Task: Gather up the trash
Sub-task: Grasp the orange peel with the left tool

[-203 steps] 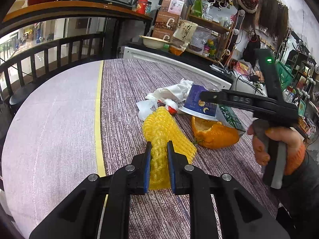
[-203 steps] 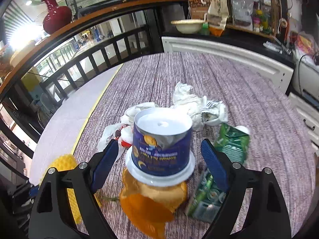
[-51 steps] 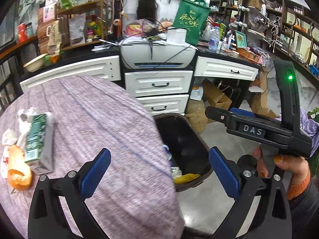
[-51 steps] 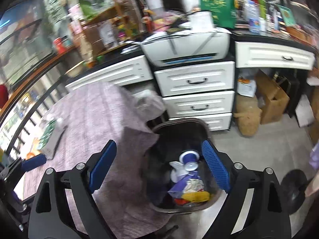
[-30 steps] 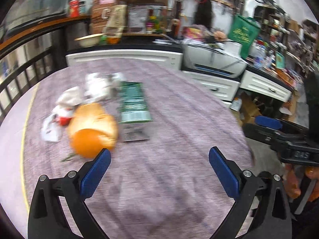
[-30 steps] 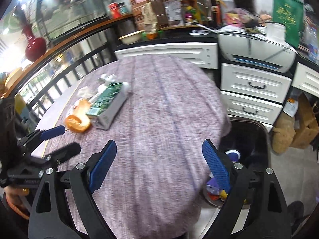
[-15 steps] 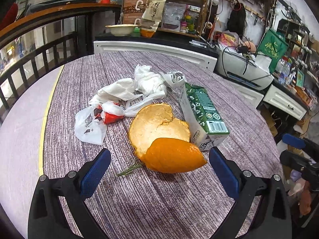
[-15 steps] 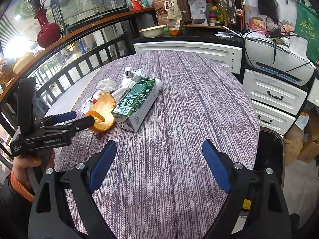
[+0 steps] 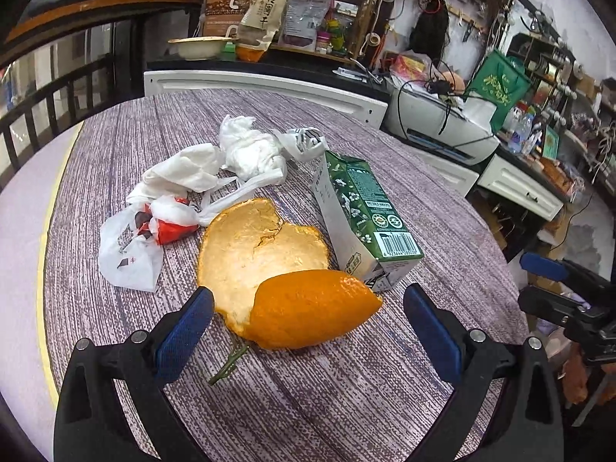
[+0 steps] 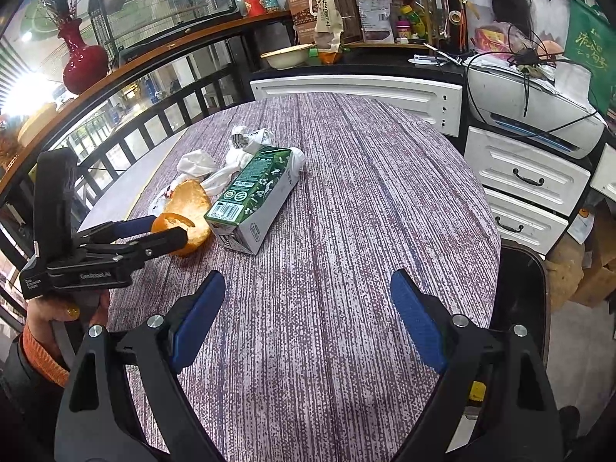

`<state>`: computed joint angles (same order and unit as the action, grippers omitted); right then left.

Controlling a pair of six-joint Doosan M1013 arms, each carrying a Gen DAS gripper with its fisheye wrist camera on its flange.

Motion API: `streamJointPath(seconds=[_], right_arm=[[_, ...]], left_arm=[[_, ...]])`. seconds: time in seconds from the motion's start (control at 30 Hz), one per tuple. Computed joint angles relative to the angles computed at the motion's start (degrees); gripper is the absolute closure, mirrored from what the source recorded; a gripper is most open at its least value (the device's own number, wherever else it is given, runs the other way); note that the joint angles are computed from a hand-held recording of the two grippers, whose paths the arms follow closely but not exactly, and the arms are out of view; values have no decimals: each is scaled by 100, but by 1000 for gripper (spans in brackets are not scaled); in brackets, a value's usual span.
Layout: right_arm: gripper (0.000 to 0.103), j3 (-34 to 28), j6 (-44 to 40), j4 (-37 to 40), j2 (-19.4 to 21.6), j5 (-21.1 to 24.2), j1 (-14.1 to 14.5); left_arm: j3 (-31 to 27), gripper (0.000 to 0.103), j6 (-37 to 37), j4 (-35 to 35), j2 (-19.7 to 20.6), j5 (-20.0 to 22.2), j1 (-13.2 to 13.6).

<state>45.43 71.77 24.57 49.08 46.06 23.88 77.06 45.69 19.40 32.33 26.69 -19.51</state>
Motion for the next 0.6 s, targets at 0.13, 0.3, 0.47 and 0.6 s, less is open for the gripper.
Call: streamJointPath(seconds=[0.13,0.3,0.47,0.6], right_arm=[[16,-51,33,-55,35,44,18],[16,-97,43,-113,61,66,45],[16,-262,182,-218,160,147,69],[16,-436,242,-248,260,236,88]], left_arm=[[-42,6,96,-40,48,65,12],[-204,20,-228,569,161,385,-54],[-285,57,-418,837,216,676,-72],[-193,77,-705,903,156,578,-36]])
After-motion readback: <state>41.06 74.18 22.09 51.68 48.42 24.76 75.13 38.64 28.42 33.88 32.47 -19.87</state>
